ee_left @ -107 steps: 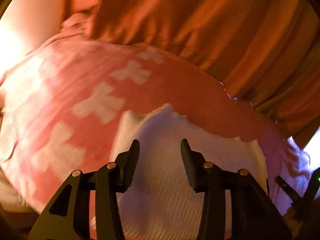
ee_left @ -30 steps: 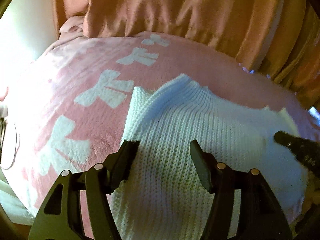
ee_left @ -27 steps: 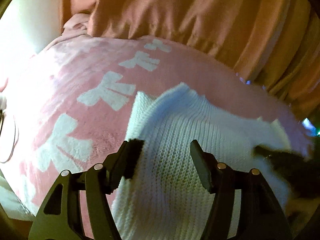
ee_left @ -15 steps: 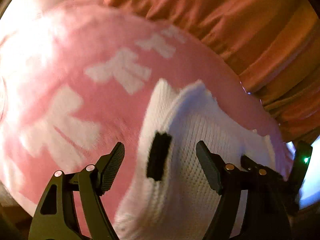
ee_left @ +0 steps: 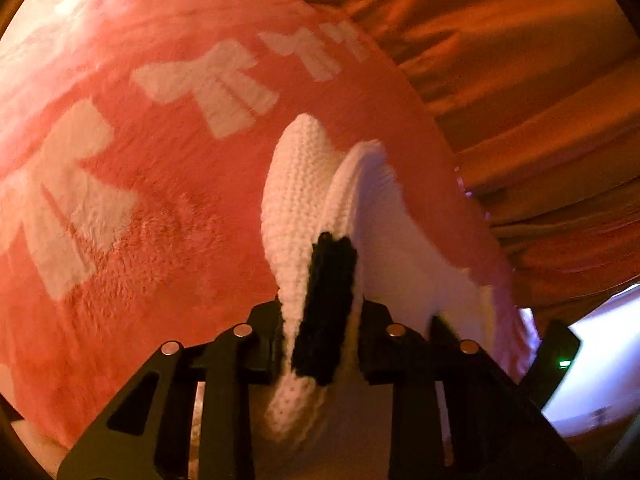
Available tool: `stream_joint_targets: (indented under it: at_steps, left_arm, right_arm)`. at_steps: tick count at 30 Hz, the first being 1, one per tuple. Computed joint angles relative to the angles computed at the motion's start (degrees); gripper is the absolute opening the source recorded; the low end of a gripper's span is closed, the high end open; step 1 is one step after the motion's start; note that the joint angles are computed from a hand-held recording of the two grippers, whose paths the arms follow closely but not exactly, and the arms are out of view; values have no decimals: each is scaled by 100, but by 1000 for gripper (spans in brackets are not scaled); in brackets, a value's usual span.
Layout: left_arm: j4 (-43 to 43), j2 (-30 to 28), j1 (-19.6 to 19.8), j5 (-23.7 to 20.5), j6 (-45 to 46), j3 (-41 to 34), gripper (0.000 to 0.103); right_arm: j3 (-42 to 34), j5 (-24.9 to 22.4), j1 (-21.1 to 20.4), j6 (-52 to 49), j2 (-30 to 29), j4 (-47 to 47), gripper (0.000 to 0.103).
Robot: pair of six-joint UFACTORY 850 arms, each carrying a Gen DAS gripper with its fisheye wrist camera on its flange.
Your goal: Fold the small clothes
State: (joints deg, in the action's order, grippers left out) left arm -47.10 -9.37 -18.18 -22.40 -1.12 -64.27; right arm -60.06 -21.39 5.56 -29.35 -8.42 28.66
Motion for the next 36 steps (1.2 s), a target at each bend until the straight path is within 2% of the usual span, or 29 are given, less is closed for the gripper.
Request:
stream_joint_targets:
  at_steps: [5, 8, 11, 14, 18, 21, 23, 27, 29, 31, 32, 34, 36]
  left_arm:
    - [566, 192, -324, 179, -353, -243, 23]
    - [1057, 230, -663, 276, -593, -534, 23]
    - [1175, 120, -911, 259, -605, -841, 22]
    - [1605, -137, -1210, 179, -956, -1246, 22]
    - [2563, -517, -1583, 16, -1719, -1749, 22]
    - [3217, -839, -1889, -122, -2298, -2151, 22]
    - [3594, -1116, -2095, -218, -2615, -2458, 22]
    - [4328, -1919, -2488, -728, -3223, -3204, 24]
    - [4586, -2245, -2594, -1017, -3486, -3425, 26]
    - [4914, -2327, -2722, -953, -3657, -3371, 29]
    - [5433, -2246, -2826, -843, -4006, -3260, 34]
    - [5750, -2030, -2934, -554, -4148, -3000, 70]
    - [5587, -1747, -2958, -299, -3939, -2700, 79]
  right_arm:
    - [10, -70, -88, -519, -16, 518, 9]
    - [13, -151, -152, -858, -27, 883, 9]
    - [25, -261, -233, -1211, -30, 1311, 9]
    - [73, -620, -481, -1740, 57, 1969, 9]
    - [439, -658, -1155, -2126, 672, 2337, 15]
    - [713, -663, -1887, -2302, 1145, 2368, 24]
    - [851, -708, -2309, -2370, 1347, 2343, 26]
    - [1083, -937, -2938, -2599, 1552, 2337, 27]
    - [1176, -937, -3082, -2627, 1592, 2261, 32]
    - [1234, -898, -3173, -2656, 1584, 2230, 33]
    - [1232, -962, -3227, -2664, 1570, 2230, 33]
    - [1207, -1251, -3366, -2882, 1506, 2539, 33]
    - [1198, -1321, -3390, -3064, 1531, 2727, 37]
